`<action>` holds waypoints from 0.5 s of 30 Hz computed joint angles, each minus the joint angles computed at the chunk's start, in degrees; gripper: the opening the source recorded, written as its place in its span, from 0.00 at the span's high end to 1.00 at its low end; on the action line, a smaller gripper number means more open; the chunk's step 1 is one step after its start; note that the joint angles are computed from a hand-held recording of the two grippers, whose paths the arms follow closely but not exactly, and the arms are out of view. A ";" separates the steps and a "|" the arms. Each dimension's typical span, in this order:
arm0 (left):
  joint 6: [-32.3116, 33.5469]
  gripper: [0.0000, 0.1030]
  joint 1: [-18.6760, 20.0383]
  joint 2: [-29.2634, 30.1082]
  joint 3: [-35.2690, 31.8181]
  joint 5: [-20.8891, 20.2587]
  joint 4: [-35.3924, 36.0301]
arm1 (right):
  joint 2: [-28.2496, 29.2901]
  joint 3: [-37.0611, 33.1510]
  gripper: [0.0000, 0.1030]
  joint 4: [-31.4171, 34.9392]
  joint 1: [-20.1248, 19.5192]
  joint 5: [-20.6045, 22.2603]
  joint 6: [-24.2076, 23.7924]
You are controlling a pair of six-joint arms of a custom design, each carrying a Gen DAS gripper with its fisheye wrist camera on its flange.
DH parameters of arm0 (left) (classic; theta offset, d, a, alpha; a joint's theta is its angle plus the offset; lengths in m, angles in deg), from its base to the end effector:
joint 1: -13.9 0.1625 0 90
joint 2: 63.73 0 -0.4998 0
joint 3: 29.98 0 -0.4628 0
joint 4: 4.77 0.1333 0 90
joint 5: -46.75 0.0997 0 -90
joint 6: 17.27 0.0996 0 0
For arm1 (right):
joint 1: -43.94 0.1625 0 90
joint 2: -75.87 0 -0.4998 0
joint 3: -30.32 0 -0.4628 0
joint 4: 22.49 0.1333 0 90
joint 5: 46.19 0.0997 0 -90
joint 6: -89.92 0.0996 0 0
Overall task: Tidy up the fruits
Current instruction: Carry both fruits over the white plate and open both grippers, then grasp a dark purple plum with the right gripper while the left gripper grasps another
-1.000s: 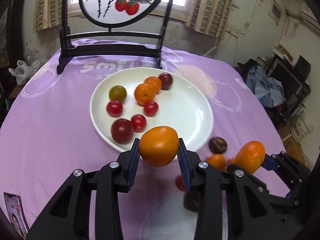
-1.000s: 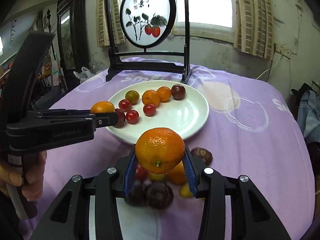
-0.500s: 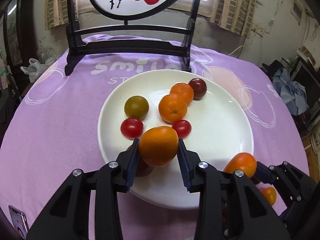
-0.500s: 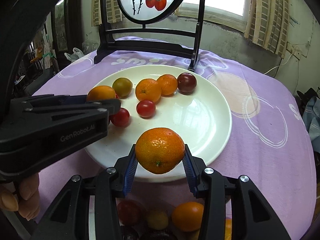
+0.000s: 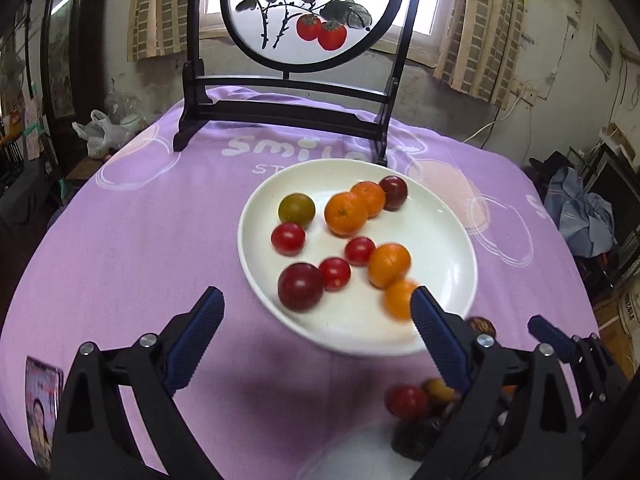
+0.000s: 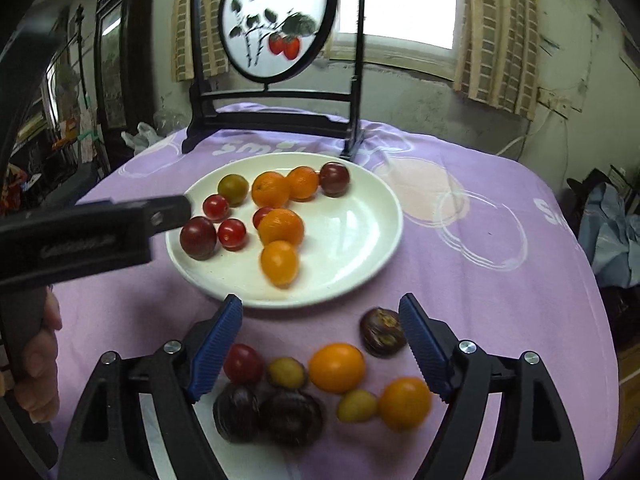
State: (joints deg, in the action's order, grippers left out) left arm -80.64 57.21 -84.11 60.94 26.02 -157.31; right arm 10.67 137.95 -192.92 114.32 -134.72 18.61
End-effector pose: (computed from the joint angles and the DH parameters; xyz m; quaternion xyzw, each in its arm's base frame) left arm -0.3660 -0.6563 -0.1486 -0.0798 0.8179 -0.4317 0.3720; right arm -0.1041 -0.6966 0.2869 0.4159 -0.8491 0.2370 0.2235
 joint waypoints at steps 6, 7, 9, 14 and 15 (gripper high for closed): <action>-6.92 0.08 -1.70 0.42 1.64 -2.13 6.22 | -2.22 -0.89 0.18 3.58 -3.09 1.11 3.24; -7.06 0.08 -1.72 0.61 1.92 -3.56 5.92 | -2.50 -0.88 0.18 3.84 -3.69 1.27 3.01; -4.05 0.08 -1.48 1.22 2.65 -6.82 1.88 | -2.73 -0.69 0.18 3.36 -4.57 0.64 2.66; -1.92 0.08 -0.54 2.22 3.32 -10.22 -0.79 | -2.96 -1.04 0.18 5.64 -6.41 -1.28 3.21; -1.49 0.08 -0.52 2.22 3.47 -10.24 -1.16 | -3.07 -0.74 0.18 5.39 -6.57 -1.39 2.81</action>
State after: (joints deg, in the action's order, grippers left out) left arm -82.13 56.69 -81.89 64.41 15.77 -158.47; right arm 7.60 137.22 -187.53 107.75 -136.11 21.41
